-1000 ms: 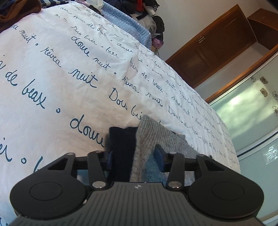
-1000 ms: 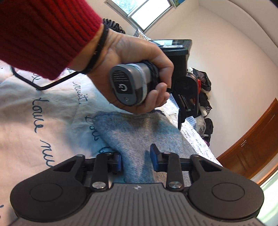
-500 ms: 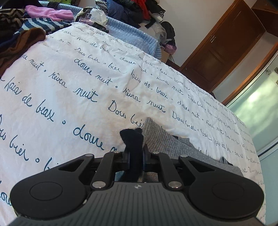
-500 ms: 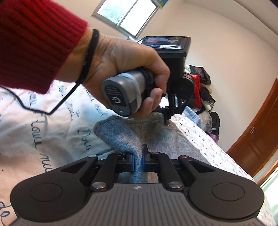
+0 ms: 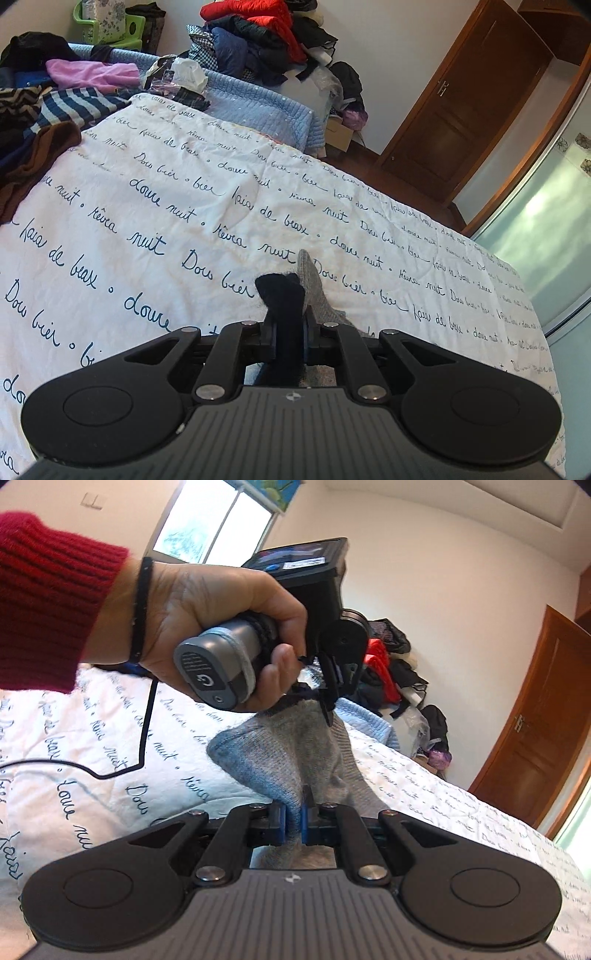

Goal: Fold small clothes
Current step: 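Lift the sweater edge with both grippers and fold it over the sweater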

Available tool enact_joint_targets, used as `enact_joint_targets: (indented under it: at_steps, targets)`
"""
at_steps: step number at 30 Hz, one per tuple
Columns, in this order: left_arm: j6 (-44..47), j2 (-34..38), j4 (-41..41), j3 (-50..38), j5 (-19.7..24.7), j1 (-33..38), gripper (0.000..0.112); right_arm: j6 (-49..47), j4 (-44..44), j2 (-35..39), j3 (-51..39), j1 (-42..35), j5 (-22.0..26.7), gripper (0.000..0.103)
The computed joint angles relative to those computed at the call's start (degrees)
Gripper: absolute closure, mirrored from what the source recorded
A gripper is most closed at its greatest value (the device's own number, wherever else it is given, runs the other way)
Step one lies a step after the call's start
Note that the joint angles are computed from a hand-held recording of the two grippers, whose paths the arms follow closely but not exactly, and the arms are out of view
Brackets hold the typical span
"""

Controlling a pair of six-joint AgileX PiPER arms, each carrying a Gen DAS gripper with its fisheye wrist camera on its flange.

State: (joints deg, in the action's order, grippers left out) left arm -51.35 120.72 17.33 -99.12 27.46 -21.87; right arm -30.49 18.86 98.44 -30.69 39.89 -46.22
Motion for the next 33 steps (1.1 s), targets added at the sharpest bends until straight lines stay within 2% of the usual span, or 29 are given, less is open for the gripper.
enact_joint_targets:
  at_steps: [7,13,15,16,18,19,21,22,23,24,25,30,33]
  targets:
    - [-4.01,3.25,4.64,-9.74,7.94,-5.43,0.100,7.27,-7.25,-4.18,4.48,-7.67,-2.00,0.096]
    - [-3.35,9.58,5.57,-22.61,15.56,-10.33,0.101,11.04,-11.26,-7.14,8.27,-13.34,-4.11,0.098]
    - [-2.79,12.23,5.84,-27.46,18.35,-11.73,0.101,14.66,-16.47,-7.70,8.77,-17.12,-3.42,0.098]
    - [-2.49,13.33,5.73,-29.40,19.49,-12.17,0.101,18.12,-22.10,-8.20,8.28,-20.26,-1.14,0.098]
    - [-2.13,14.85,5.80,-32.01,21.06,-12.73,0.101,27.65,-33.55,-8.37,5.31,-24.50,7.14,0.098]
    - [-2.60,15.13,6.71,-32.25,21.50,-13.08,0.101,33.38,-39.28,-7.59,4.44,-26.37,8.56,0.097]
    - [-3.20,15.10,7.89,-31.55,21.55,-13.35,0.101,44.84,-50.05,-5.77,2.77,-30.61,9.91,0.087]
    - [-3.45,14.77,7.98,-30.57,21.05,-13.28,0.101,50.56,-54.62,-5.23,2.03,-32.44,10.54,0.061]
    - [-3.71,14.32,8.11,-29.49,20.50,-13.22,0.101,53.99,-56.94,-4.62,2.21,-34.21,9.56,0.024]
    - [-3.99,13.68,8.44,-28.19,19.87,-13.20,0.101,55.54,-57.57,-3.54,2.58,-36.09,6.86,0.013]
    - [-4.36,12.96,8.97,-26.68,19.02,-13.12,0.101,58.24,-60.43,-2.70,2.65,-38.67,4.05,0.010]
    - [-6.47,8.89,10.53,-18.96,14.28,-12.25,0.101,84.71,-86.98,4.52,-8.42,-47.61,-2.67,0.011]
    - [-7.62,6.76,11.07,-15.12,11.90,-11.66,0.101,91.27,-92.55,9.57,-15.37,-47.19,-3.40,0.011]
